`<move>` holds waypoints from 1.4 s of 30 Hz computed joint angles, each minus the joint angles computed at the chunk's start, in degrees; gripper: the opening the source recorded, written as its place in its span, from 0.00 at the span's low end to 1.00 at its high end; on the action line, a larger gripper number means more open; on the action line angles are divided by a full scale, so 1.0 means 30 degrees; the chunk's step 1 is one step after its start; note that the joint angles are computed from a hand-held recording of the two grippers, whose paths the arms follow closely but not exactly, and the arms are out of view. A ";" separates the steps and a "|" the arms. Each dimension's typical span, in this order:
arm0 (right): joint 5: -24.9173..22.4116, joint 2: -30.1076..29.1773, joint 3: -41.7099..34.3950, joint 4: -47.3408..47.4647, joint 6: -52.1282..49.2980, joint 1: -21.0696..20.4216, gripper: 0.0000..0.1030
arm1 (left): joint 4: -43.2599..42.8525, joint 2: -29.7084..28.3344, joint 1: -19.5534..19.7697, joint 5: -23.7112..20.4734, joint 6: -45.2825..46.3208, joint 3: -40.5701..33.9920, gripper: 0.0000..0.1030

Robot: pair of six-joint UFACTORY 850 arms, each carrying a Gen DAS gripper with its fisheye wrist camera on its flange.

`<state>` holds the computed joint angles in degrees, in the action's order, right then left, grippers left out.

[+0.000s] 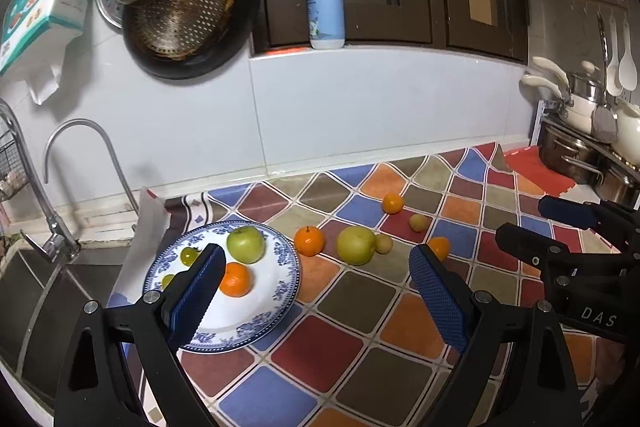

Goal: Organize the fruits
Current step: 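Move both open tools away from the plate toward the remaining fruit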

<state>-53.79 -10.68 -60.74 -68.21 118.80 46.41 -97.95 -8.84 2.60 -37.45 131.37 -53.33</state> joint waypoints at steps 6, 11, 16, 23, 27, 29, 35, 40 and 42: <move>0.0707 -0.0001 0.0404 0.0097 0.0096 -0.0653 0.66 | 0.0019 -0.0729 -0.0623 0.0560 0.0050 -0.0484 0.91; 0.1531 -0.0223 0.0504 0.0094 0.0125 -0.1285 0.66 | 0.0250 -0.1559 -0.0993 0.0889 0.0004 -0.1101 0.91; 0.2299 -0.0616 0.0441 0.0337 -0.0169 -0.1864 0.66 | 0.0287 -0.2344 -0.1295 0.1009 0.0159 -0.1645 0.91; 0.3369 -0.1105 0.0477 0.0717 -0.0408 -0.2612 0.66 | 0.0648 -0.3557 -0.1768 0.1055 -0.0027 -0.2583 0.90; 0.4019 -0.1385 0.0470 0.0665 -0.0484 -0.3057 0.66 | 0.1336 -0.4320 -0.2068 0.1164 -0.0612 -0.3283 0.87; 0.4319 -0.1522 0.0476 0.0510 -0.0393 -0.3239 0.66 | 0.1702 -0.4715 -0.2237 0.1356 -0.0967 -0.3652 0.86; 0.5523 -0.2061 0.0398 0.0482 -0.0487 -0.3905 0.66 | 0.2696 -0.5743 -0.2691 0.1604 -0.2030 -0.4651 0.81; 0.6354 -0.2323 0.0460 0.0288 -0.0199 -0.4355 0.66 | 0.3745 -0.6439 -0.3033 0.1612 -0.3002 -0.5351 0.75; 0.6594 -0.2412 0.0474 0.0250 -0.0149 -0.4494 0.66 | 0.4535 -0.6722 -0.3126 0.1494 -0.3755 -0.5688 0.70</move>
<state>-34.00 -17.92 -59.32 -67.46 118.36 32.93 -84.35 -29.01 -6.78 -32.97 120.11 -70.39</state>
